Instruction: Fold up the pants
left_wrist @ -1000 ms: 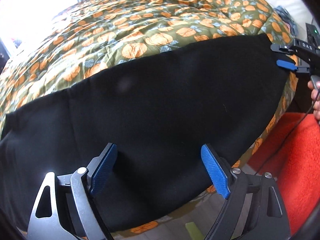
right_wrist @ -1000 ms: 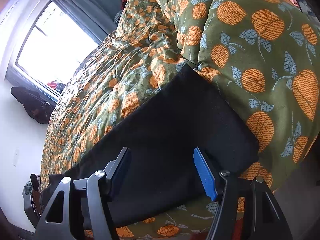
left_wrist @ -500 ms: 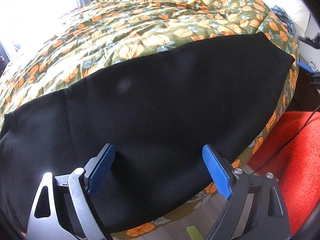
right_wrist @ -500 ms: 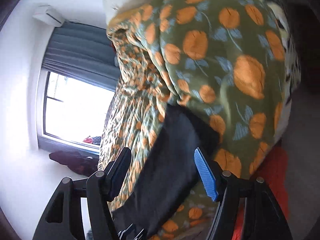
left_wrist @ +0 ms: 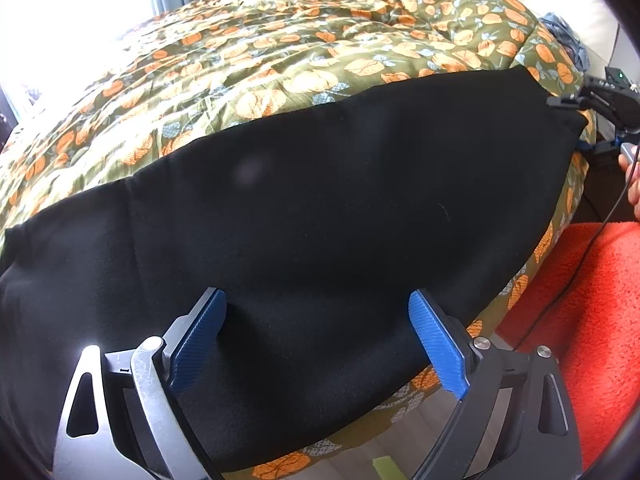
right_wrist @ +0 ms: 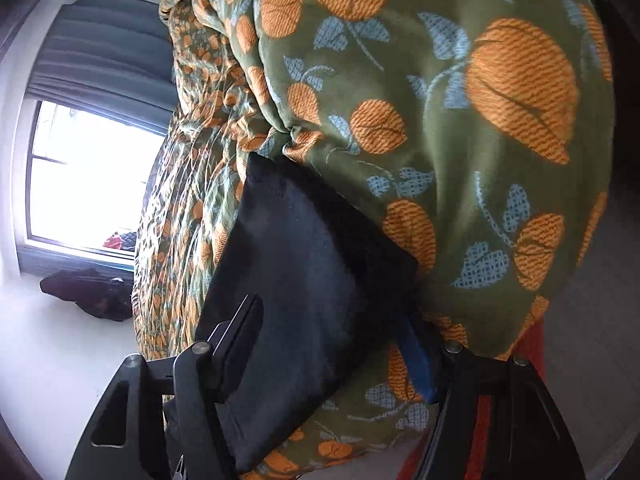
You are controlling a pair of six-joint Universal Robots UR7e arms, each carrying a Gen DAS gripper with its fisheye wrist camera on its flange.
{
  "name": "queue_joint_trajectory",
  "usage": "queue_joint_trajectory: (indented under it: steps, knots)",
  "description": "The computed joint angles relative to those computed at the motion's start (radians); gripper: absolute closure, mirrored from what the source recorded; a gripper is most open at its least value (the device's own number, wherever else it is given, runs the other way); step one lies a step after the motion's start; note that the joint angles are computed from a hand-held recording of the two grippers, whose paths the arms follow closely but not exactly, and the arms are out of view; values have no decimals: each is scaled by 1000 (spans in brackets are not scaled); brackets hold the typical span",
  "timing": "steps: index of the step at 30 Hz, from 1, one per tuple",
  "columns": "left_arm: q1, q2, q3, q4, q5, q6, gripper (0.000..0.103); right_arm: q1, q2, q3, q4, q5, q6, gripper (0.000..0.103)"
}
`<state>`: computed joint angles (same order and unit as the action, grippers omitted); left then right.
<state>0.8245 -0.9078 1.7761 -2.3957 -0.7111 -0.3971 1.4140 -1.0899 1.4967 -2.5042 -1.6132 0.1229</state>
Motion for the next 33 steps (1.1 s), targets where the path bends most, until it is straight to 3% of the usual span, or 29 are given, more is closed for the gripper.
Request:
queue_joint_trajectory:
  steps: [1,3,6,10,14,18,22,26,27,29,30,33]
  knots:
    - [-1,4,2,-8,6,10,9,7,1,2,-17,-34,-25,77]
    - [-4,8,3,-10,20,22,7,4,-16,23,-49,-8,-25,90]
    - [-7,0,-6,26,13,25,7,50,-56,44,-79,-1,-78,93]
    - [-7,-90,15,69,-50,-44,7,156,-87,21,-65,36,-177,93]
    - [-7,-243,109,62,-55,-158,7,277,-63,-37,-38,61,-252,93]
    - [-16,-427,225,92,-6,-287,7,399,14,-90,12,85,-282,93]
    - [-35,-605,330,165,69,-438,7,513,121,-73,-18,90,-306,93]
    - [-29,-723,404,183,93,-557,7,584,218,35,-152,23,-382,93]
    - [-27,-747,421,179,95,-572,7,597,256,62,-188,1,-411,90]
    - [-21,-787,447,191,97,-598,7,598,325,84,-143,-23,-473,73]
    - [-19,-801,447,225,100,-620,9,597,359,82,-60,-55,-493,54]
    - [-20,-842,467,239,93,-653,9,566,324,176,-37,-58,-526,51]
